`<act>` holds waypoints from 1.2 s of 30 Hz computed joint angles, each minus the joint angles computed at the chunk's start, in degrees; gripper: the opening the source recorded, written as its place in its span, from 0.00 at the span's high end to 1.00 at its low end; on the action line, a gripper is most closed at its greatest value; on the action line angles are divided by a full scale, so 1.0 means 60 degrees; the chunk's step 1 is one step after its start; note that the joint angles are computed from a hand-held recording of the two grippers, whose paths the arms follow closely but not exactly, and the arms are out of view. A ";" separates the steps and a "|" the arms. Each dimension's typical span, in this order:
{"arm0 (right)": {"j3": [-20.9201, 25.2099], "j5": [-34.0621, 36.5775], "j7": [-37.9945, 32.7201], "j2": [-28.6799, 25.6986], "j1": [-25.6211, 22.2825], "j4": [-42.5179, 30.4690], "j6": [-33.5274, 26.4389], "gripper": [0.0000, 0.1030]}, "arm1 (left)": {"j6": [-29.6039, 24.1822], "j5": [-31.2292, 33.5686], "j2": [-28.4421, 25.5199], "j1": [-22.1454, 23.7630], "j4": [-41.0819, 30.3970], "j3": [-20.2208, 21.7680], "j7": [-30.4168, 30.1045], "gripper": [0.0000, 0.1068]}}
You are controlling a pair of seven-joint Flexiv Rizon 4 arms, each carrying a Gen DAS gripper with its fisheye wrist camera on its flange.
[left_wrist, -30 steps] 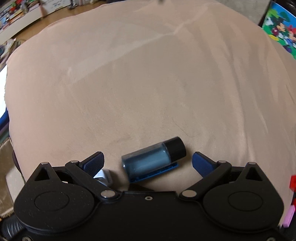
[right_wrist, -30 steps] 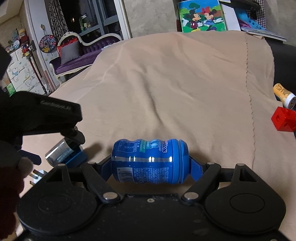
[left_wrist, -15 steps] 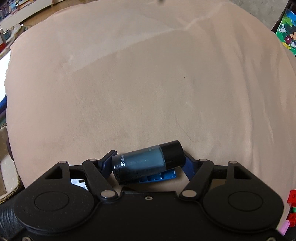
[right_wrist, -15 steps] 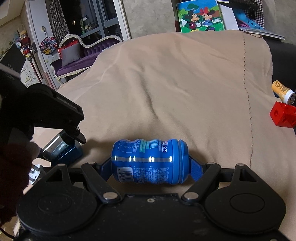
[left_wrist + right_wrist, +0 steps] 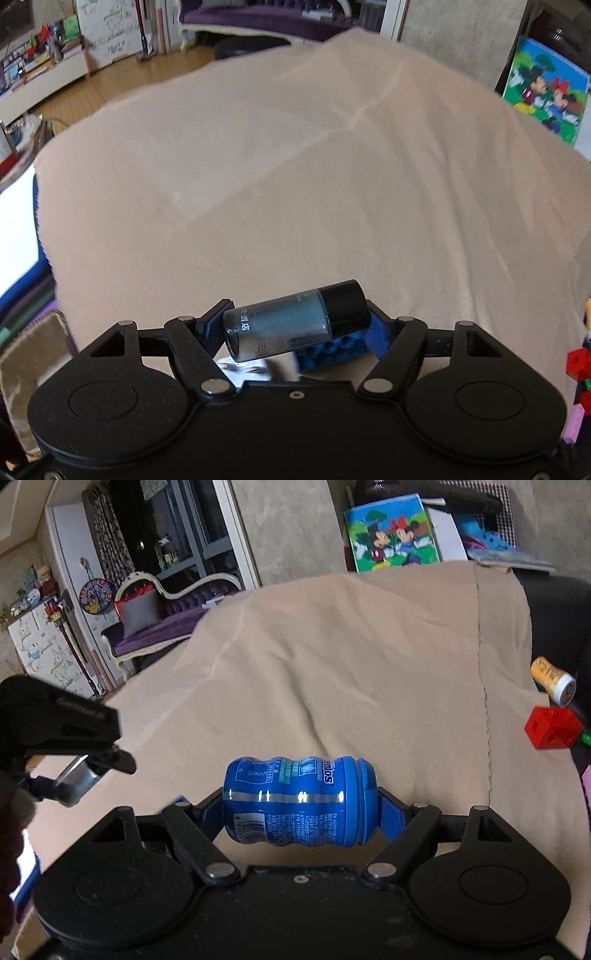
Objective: Organize rigid objects
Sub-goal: 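Close the left tool on the dark glass vial and lift it, then carry the Mentos bottle and vial over the basket with both tools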
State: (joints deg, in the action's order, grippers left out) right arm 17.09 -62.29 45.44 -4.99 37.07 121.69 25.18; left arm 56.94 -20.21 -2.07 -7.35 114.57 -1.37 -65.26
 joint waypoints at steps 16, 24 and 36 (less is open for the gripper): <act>-0.0322 -0.1040 -0.1964 -0.1450 0.1158 -0.3048 0.0419 0.21 | 0.0193 -0.0899 0.0612 0.1785 0.0740 0.1325 0.2465 0.36; -0.1100 0.0053 -0.4566 -0.3935 0.2049 -0.6163 0.2057 0.21 | 0.0379 -0.0125 0.0082 0.3096 0.0591 0.1808 0.1818 0.36; -0.1377 0.3592 -0.9737 -0.8721 0.3386 -1.3320 0.0232 0.21 | 0.0166 0.0341 -0.1017 0.4093 0.0016 0.1879 0.0572 0.36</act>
